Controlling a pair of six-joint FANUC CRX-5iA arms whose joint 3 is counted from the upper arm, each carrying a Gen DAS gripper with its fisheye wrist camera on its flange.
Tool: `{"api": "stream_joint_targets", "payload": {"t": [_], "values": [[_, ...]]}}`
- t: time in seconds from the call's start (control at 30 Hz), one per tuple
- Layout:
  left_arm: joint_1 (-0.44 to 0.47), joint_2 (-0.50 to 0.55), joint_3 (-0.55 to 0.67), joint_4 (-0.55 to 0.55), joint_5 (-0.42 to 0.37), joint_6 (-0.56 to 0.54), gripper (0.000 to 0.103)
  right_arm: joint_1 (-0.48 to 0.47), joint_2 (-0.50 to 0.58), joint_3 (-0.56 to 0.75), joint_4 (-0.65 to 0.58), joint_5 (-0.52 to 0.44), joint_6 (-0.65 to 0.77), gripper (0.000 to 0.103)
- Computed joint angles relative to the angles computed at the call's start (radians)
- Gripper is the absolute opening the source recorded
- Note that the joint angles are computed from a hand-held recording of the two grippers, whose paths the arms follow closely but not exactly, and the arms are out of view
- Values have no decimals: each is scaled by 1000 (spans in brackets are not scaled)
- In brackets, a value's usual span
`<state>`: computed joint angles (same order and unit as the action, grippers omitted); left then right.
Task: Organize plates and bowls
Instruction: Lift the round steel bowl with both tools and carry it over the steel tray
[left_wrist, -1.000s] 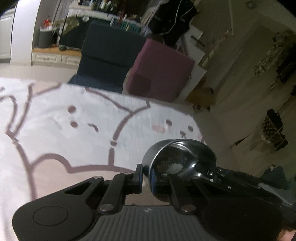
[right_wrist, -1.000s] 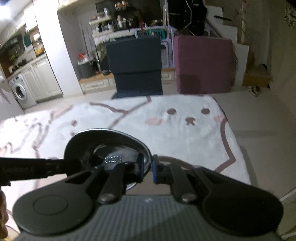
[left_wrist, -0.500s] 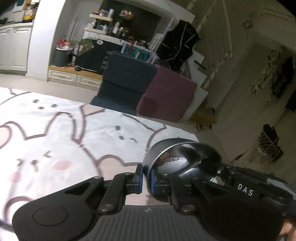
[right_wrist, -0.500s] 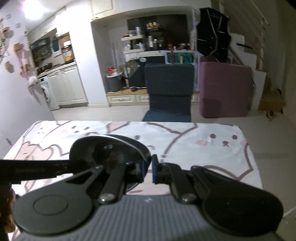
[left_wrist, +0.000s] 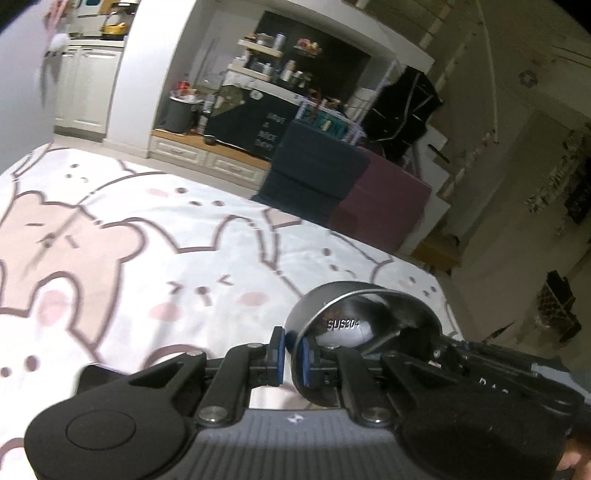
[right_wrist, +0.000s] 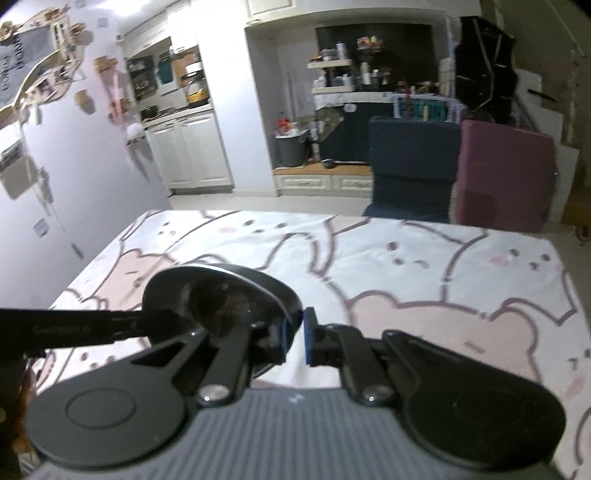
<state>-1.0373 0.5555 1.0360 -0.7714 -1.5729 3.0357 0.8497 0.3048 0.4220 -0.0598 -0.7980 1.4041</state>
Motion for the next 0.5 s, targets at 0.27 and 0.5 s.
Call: {"api": "stream_joint_targets", "payload": {"t": [0.27,0.5], "values": [[-47,-136,-225,-32,-16,115,11,91,23,10,-13,-53,-41,11],[-79,-198,-344,-21,-77,176,11,146,77,54,-45,-119,-45,11]]}}
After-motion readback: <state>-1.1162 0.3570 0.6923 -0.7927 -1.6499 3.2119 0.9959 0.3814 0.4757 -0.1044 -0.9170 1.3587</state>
